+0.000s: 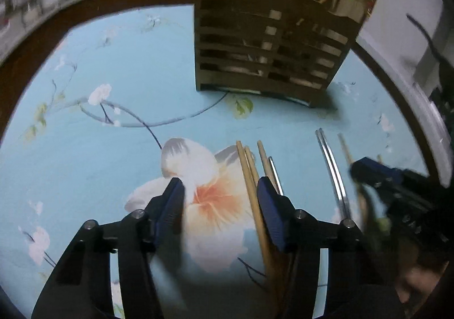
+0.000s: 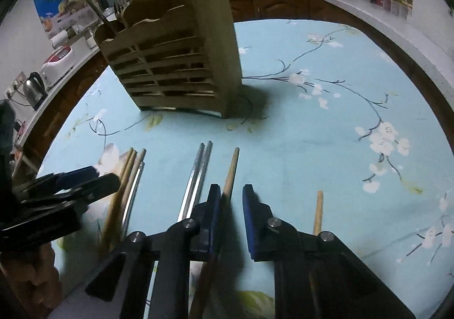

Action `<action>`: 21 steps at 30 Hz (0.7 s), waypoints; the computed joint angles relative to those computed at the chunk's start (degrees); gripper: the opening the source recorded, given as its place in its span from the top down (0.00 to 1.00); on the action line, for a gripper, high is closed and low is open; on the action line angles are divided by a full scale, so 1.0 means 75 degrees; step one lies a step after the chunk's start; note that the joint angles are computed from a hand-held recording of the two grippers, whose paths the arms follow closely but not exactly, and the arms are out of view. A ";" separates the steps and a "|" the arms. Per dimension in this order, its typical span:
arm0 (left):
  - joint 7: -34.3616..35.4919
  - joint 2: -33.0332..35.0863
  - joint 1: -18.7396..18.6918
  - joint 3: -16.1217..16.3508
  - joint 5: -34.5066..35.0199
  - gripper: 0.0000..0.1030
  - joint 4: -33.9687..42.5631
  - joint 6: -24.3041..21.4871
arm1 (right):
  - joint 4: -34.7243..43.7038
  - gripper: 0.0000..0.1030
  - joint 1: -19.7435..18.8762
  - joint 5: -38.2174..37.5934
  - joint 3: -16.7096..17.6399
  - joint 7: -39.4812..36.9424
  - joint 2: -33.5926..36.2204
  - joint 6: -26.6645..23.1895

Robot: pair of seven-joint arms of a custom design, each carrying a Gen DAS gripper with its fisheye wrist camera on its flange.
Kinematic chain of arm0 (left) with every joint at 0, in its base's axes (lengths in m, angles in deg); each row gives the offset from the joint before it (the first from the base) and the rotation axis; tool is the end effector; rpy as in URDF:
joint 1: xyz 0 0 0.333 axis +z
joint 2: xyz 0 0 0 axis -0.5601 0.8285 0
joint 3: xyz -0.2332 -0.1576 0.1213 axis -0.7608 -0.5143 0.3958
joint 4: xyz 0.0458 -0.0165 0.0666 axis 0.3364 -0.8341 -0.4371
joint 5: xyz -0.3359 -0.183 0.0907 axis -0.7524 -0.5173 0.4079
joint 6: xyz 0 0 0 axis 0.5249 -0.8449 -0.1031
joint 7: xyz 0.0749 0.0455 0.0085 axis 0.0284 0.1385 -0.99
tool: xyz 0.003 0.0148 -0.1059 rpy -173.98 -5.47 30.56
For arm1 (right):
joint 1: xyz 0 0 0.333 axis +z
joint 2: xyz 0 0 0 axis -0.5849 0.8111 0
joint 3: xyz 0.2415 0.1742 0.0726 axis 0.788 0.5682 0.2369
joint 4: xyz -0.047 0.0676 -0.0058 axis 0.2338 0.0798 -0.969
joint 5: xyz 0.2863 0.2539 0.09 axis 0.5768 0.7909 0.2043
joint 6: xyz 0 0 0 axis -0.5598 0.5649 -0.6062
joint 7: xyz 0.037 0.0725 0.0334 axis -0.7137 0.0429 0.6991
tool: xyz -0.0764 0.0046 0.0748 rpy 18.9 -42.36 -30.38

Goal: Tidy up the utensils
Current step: 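Grasp a wooden chopstick with the left gripper while the right grasps another wooden chopstick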

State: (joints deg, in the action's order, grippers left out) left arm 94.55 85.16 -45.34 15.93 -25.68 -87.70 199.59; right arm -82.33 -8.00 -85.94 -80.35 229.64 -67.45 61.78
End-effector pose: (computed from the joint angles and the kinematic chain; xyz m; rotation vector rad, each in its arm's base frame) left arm 0.6463 -0.2621 0.5250 -1.5010 2.3667 -0.7662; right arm 0.5450 0.3509 0.5271 -1.5903 2.0371 -0.4589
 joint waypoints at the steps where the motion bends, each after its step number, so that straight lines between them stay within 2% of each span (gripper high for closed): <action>1: 0.0120 -0.0030 0.0028 -0.0015 -0.0016 0.46 -0.0067 0.0076 | -0.0094 0.86 -0.0006 0.0000 -0.0009 0.0036 -0.0082 -0.0007; 3: 0.0196 -0.0075 -0.0043 0.0088 0.0355 0.52 -0.0134 0.0066 | -0.0240 0.86 -0.0041 0.0006 -0.0005 0.0121 -0.0221 -0.0055; 5: 0.0416 -0.0315 -0.0025 0.0132 0.0620 0.52 -0.0490 0.0273 | -0.0360 0.86 -0.0080 0.0026 0.0020 0.0160 -0.0340 -0.0061; 12: 0.1226 -0.0423 0.0532 0.0007 -0.0657 0.55 -0.0411 -0.0300 | 0.0119 0.85 -0.0099 0.0093 0.0039 0.0043 0.0062 -0.0088; 17: 0.0745 -0.0069 0.0338 0.0102 -0.0453 0.55 0.0050 -0.0316 | 0.0730 0.85 0.0003 0.0137 -0.0067 -0.0226 0.0490 -0.0406; 18: 0.0635 -0.0047 0.0257 0.0116 -0.0298 0.57 0.0068 -0.0271 | 0.0818 0.85 0.0023 0.0124 -0.0095 -0.0272 0.0556 -0.0451; 20: 0.0461 0.0124 0.0081 0.0141 0.0055 0.68 0.0204 -0.0137 | 0.0862 0.85 0.0058 0.0087 -0.0152 -0.0271 0.0607 -0.0420; 21: 0.0493 0.0120 0.0061 0.0130 0.0142 0.77 0.0161 -0.0035 | 0.0821 0.86 0.0072 0.0059 -0.0181 -0.0204 0.0597 -0.0350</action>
State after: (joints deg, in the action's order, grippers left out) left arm 98.24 86.06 -44.89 16.90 -24.61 -86.50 199.32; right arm -76.17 -7.46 -85.49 -81.71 228.10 -62.97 59.15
